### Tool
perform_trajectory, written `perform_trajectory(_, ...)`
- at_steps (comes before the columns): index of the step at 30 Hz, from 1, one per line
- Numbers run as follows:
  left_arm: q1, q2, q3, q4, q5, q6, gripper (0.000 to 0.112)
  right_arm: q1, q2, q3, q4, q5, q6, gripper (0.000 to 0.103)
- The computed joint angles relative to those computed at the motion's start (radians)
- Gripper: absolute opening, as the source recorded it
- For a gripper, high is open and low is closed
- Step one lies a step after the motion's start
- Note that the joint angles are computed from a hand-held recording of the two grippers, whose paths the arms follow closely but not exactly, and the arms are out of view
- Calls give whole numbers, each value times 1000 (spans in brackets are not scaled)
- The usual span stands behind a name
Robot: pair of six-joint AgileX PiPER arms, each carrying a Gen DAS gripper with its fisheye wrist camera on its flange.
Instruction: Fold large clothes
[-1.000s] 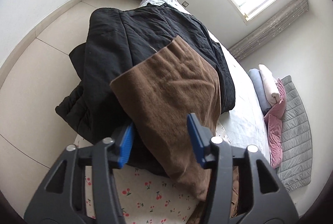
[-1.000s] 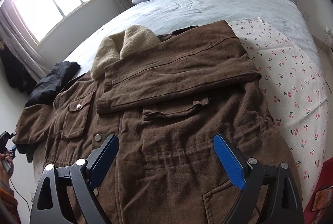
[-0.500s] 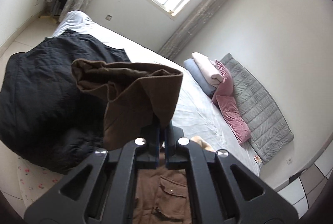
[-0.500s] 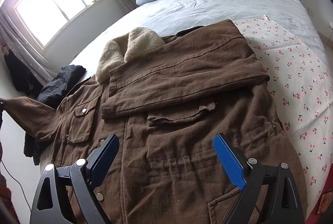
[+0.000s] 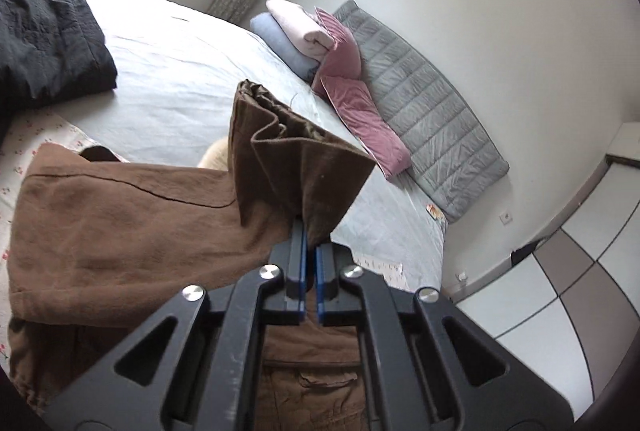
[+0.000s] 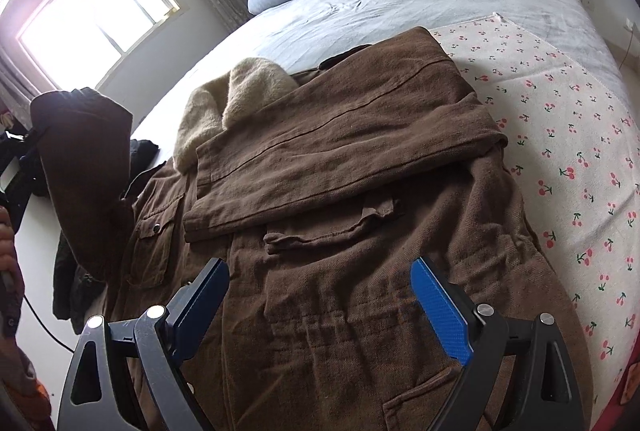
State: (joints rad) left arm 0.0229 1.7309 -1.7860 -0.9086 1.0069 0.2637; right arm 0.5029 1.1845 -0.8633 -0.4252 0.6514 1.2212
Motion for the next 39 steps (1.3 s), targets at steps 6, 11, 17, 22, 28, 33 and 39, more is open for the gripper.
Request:
perform_trajectory(6,-89,-52,126,227,10,134,33,-7,6,3,36,-26,-46,93)
perform_trajectory(11,116,-52,135,293,33,181,41,-4,3,-13,161,-59,-164,93)
perform_trajectory(17,340,37,107,233,89,337,34,-9,129,-167,357,-69,-383,93)
perform_trajectory(22,366,128,20,235,101,328,13,-91,387,-389,481,-64,-560,79)
perform_trajectory(28,330,218,-85,273,101,322,9,-120,654,-631,441,10,-571,65)
perform_trajectory(33,298,291,-174,265,117,282,7,-57,718,-774,281,81,-522,7)
perform_trajectory(39,236,338,-190,241,103,288,7,-5,517,-600,-84,8,-277,7)
